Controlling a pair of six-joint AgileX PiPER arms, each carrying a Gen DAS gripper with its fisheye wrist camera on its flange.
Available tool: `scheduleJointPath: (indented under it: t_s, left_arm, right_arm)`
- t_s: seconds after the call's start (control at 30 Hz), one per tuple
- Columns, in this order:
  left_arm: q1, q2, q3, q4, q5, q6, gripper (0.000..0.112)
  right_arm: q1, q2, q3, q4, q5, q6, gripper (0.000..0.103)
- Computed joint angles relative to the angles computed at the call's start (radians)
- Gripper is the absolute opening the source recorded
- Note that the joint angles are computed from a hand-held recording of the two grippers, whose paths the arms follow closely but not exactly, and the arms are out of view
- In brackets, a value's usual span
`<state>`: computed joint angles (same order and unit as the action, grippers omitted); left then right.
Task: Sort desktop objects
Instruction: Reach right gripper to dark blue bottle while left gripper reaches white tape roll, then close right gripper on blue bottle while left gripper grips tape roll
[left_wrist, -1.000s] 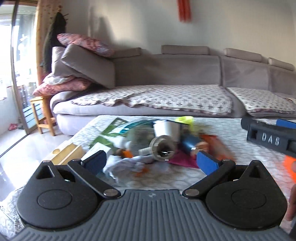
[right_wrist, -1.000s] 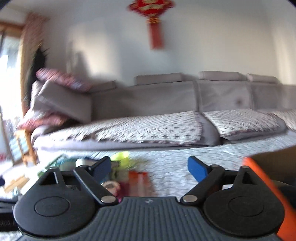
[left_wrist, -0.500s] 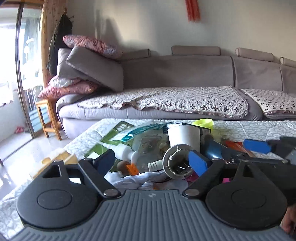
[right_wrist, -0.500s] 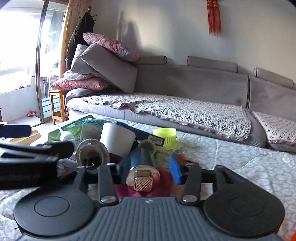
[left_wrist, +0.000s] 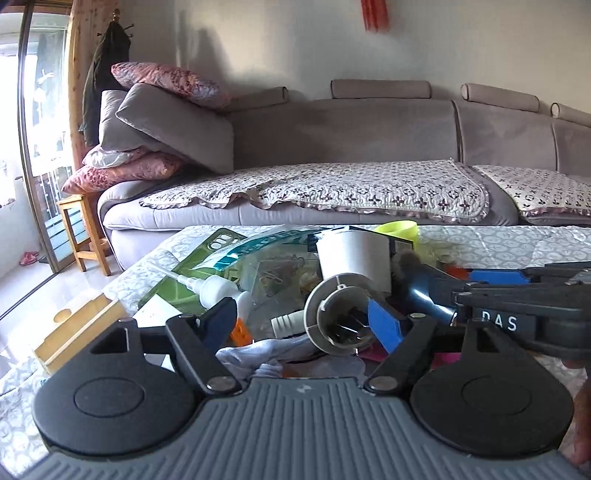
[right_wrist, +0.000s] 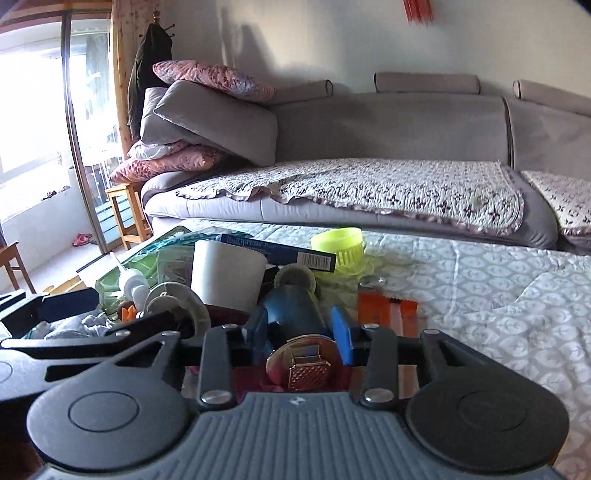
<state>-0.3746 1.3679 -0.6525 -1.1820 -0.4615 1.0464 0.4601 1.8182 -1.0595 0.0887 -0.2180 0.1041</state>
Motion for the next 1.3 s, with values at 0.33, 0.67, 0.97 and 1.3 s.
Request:
scheduleJointPath:
  t_s: [0.33,0.67,0.97,1.3]
  left_arm:
    - [-0.022,-0.143,0.068,-0.203,0.061,0.221,0.060]
    - [-0.031,-0.052,-0.007,-0.199,0.044,0.187,0.037]
    - [0.000,0.008,-0.064,-0.210,0.061,0.168,0.037]
    - [-0.037,0.043,-0.058,-0.172,0.002,0.171,0.015]
  right_arm:
    - [0.014,-0.003,0.003,0.121,0.028,-0.150,0.050]
    - [-0.013,0.024,-0.020,-0.126,0.033,0.049,0.050]
    - [-0.014,0.021,-0.013,-0.143,0.030,0.074,0.050]
    - [-0.012,0.025,-0.017,-0.126,0.038,0.061,0.052]
